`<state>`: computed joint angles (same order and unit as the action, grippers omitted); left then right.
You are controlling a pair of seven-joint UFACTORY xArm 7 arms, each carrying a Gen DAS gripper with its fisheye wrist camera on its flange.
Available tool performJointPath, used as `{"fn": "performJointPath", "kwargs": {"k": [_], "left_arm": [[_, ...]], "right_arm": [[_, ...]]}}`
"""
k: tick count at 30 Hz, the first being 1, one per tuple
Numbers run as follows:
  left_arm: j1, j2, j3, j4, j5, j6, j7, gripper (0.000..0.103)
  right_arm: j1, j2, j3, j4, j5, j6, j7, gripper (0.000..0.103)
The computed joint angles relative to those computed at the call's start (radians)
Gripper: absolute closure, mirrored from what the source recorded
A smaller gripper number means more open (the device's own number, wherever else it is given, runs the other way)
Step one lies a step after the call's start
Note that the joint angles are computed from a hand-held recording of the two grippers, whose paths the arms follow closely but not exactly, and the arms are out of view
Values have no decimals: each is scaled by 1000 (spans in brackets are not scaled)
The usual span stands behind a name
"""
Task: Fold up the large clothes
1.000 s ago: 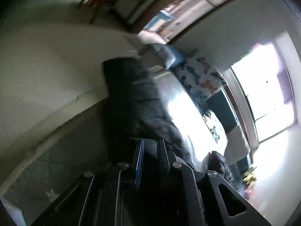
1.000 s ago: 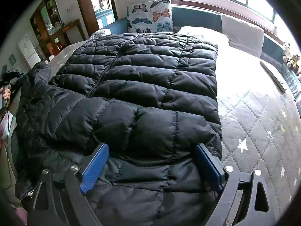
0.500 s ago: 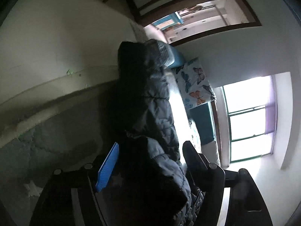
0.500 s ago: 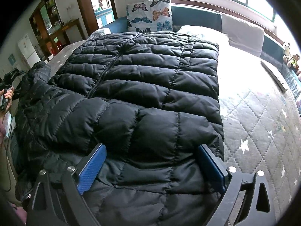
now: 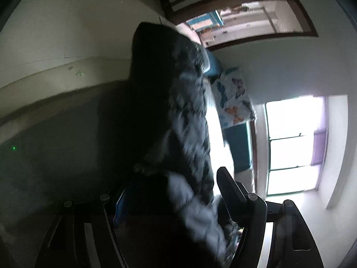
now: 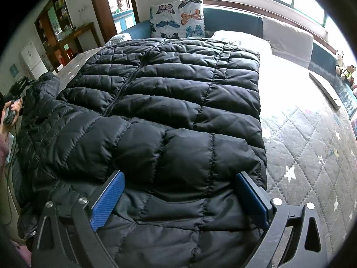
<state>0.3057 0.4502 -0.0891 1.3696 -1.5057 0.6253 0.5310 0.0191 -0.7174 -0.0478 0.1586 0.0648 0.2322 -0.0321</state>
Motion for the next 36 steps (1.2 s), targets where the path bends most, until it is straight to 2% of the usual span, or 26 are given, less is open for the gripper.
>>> {"fn": "performJointPath", "kwargs": {"k": [2, 3, 4, 5, 7, 10, 12, 15, 17, 22, 25, 28, 34, 36], "left_arm": [[4, 37, -8, 47, -31, -2, 8, 31], [3, 53, -13, 67, -45, -13, 19, 38], [-3, 81, -17, 100, -53, -32, 28, 52], [-2, 106, -22, 129, -56, -37, 31, 57], [15, 131, -40, 157, -83, -35, 40, 75], [13, 149, -51, 203, -67, -39, 42, 87], [5, 142, -59, 236, -25, -43, 57, 90], [1, 100, -83, 237, -47, -73, 170, 90], [-17, 69, -79, 219, -23, -91, 202, 90], [-27, -53, -77, 129, -150, -60, 342, 90], [-50, -188, -47, 32, -160, -31, 397, 90], [-98, -327, -26, -48, -159, -32, 466, 90], [-248, -543, -36, -158, -123, -103, 533, 90], [-304, -657, -49, -242, -93, -135, 519, 90]], "right_arm": [[-3, 3, 5, 1, -3, -1, 3, 0], [-5, 5, 9, 1, -4, -3, 6, 0], [-7, 6, 13, 1, -5, -5, 10, 0], [-9, 7, 16, 1, -7, -7, 14, 0], [-10, 9, 17, 2, -11, -7, 15, 0], [-12, 8, 17, 6, -16, 4, 14, 0], [-15, 16, 22, 13, -21, 10, 15, 0], [-20, 23, 26, 23, -29, 22, 15, 0], [-19, 25, 24, 21, -32, 15, 12, 0], [-29, 24, 38, 21, -44, 19, 15, 0], [-46, 16, 67, 32, -62, 48, 37, 0], [-51, -20, 84, 29, -82, 64, 55, 0], [-2, -166, 40, -24, -63, 88, 31, 0], [3, -234, 29, -46, -56, 105, 24, 0]]}}
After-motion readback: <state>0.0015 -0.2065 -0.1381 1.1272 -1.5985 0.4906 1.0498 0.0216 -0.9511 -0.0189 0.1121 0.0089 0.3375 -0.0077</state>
